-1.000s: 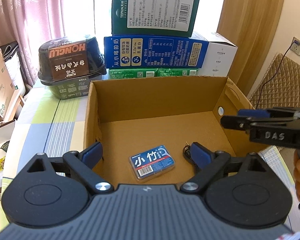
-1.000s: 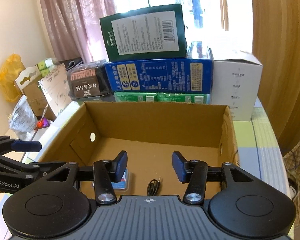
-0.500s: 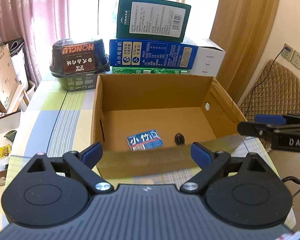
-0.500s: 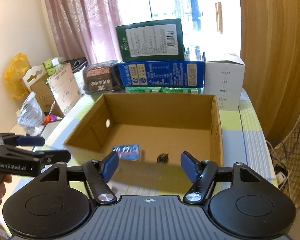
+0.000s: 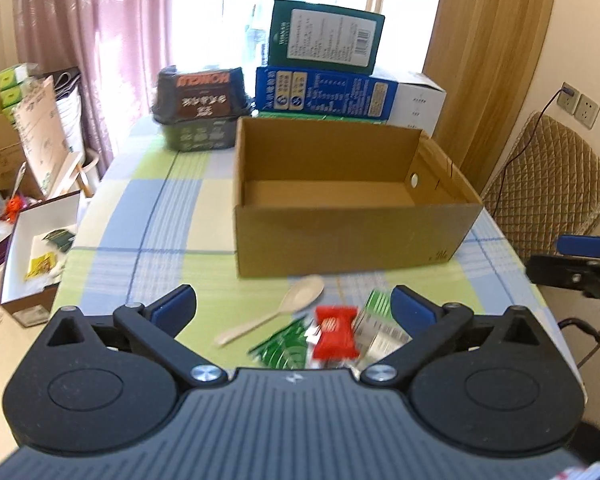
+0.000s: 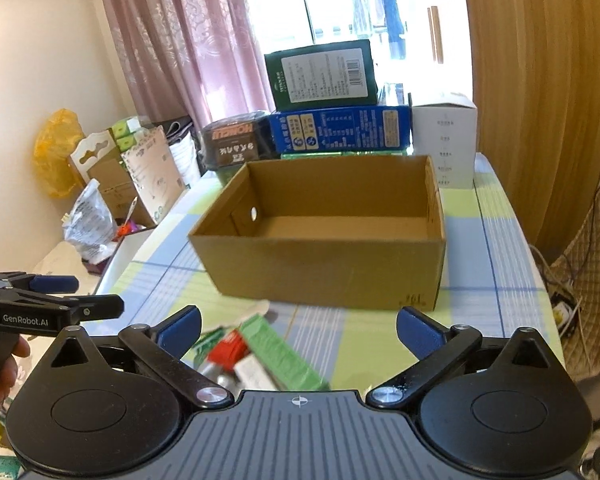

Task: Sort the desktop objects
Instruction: 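Move both tools back toward the remaining items on the table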

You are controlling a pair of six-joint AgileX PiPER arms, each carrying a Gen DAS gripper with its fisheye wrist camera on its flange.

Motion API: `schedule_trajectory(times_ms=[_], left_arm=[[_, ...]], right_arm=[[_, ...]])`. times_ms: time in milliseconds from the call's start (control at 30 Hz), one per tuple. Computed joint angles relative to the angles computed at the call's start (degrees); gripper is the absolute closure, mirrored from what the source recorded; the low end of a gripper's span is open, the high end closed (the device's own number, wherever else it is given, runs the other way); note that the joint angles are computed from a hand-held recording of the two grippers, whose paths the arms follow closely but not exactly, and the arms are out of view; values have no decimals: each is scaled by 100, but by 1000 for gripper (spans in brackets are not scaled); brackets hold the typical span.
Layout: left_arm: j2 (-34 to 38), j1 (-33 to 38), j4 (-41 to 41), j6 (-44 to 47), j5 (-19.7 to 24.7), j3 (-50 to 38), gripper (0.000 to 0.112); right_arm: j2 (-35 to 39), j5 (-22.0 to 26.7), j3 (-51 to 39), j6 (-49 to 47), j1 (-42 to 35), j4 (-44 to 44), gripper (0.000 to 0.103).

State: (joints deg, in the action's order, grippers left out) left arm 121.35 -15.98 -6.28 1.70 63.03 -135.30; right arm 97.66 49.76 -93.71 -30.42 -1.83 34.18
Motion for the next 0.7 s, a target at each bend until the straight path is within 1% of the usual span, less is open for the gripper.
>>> schedule_trajectory(times_ms=[67, 133, 300, 500, 700], left_arm=[[-534, 22, 84, 26, -404, 941, 11], [-958, 52, 130, 65, -701, 1674, 11], [-1825, 154, 138, 167, -1260, 3127, 11], [-2506, 263, 235, 242, -1665, 4319, 11], [-2922, 474, 133, 410, -1899, 5140, 11]], right_arm=[[-294, -103, 428, -124, -31, 53, 2], [-540, -160, 798, -239, -109, 146, 2], [-1085, -262, 1615, -492, -351, 309, 2], [-1582, -354, 2398, -761, -594, 506, 2], [-1835, -350, 2819, -883, -685, 552, 2]])
